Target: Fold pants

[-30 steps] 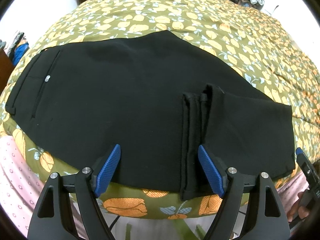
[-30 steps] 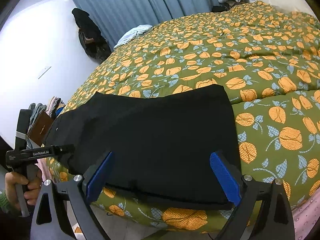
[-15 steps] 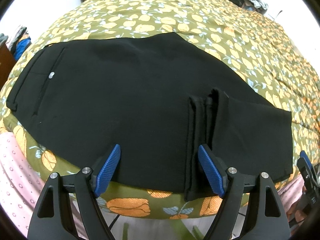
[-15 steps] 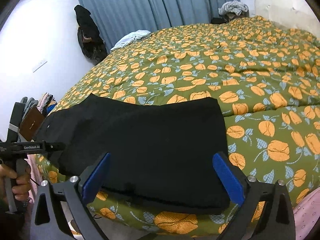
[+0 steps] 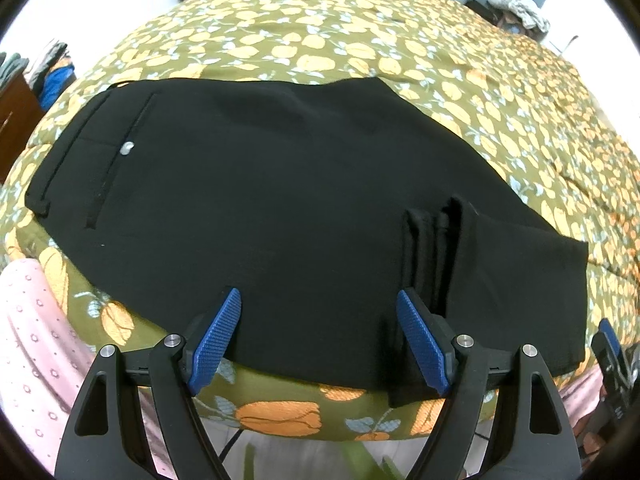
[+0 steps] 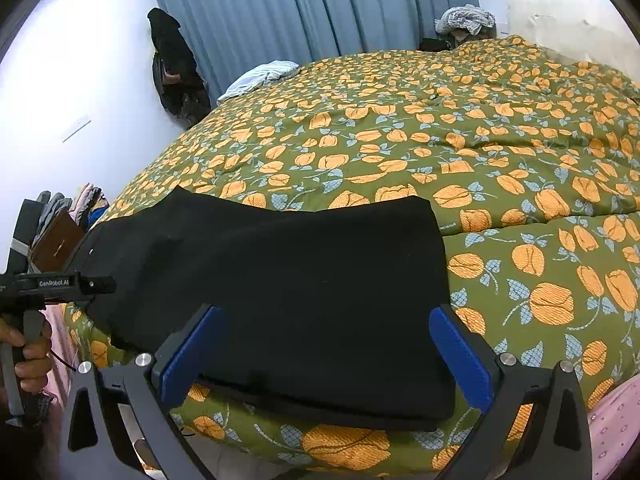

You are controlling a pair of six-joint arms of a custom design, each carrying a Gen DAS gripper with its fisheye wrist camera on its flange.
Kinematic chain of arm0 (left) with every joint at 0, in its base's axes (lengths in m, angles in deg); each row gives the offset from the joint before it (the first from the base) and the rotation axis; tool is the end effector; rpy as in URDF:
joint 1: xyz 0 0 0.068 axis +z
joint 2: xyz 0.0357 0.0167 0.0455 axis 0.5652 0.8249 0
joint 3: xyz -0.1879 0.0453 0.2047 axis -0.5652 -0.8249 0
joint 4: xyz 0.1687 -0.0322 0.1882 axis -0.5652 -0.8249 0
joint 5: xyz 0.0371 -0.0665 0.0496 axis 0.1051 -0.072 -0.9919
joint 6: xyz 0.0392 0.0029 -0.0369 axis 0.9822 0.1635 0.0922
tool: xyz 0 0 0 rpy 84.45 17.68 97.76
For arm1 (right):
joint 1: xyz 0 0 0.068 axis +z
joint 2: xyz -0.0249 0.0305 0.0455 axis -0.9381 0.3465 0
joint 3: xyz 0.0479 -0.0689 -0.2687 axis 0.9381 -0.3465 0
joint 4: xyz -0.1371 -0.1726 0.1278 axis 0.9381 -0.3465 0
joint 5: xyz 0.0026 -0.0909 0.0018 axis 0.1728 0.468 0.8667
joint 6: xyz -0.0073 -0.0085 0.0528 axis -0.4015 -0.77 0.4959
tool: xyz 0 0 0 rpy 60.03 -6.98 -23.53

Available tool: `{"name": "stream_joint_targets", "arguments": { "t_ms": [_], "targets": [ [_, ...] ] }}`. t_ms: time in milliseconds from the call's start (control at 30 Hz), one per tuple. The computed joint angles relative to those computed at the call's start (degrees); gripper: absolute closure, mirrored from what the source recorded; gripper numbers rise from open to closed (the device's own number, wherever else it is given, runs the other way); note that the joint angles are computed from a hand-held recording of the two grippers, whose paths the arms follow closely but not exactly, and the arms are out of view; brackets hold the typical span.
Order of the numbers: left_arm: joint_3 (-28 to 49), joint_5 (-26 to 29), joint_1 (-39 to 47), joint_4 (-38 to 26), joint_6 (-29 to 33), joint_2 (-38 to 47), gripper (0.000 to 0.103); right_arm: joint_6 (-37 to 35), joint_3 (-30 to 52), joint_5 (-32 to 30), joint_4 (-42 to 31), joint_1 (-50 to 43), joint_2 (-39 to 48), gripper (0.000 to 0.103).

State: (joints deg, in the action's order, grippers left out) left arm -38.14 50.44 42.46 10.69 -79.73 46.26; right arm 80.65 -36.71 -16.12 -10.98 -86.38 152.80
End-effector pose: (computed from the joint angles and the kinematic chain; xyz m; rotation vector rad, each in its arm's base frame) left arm 0.2872 0.0363 0.1471 -0.2145 2.7132 -0.1338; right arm 0.1893 -0.0424 0.1314 0.0743 2.3836 0.3029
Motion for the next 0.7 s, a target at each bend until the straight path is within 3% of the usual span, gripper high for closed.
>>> {"name": "stream_joint_targets", "arguments": {
  "t_ms": [167,500,700],
  "targets": [
    [4.32,0.46,4.48,-1.48,1.53,1.9,0.021,-0.21,0.2,-0.01,-0.18,0.53,0.84,0.0],
    [25.92,6.9,19.43,-11.61,0.18,13.56,0.018,-0.33,0.18,0.31,-0.38,1.04,0.97,0.0],
    [30.7,7.12,22.01,-15.69,2.55,17.6,0.018,-0.27,0.39,0.54,-0.64,1.55,1.36,0.0]
  ]
}}
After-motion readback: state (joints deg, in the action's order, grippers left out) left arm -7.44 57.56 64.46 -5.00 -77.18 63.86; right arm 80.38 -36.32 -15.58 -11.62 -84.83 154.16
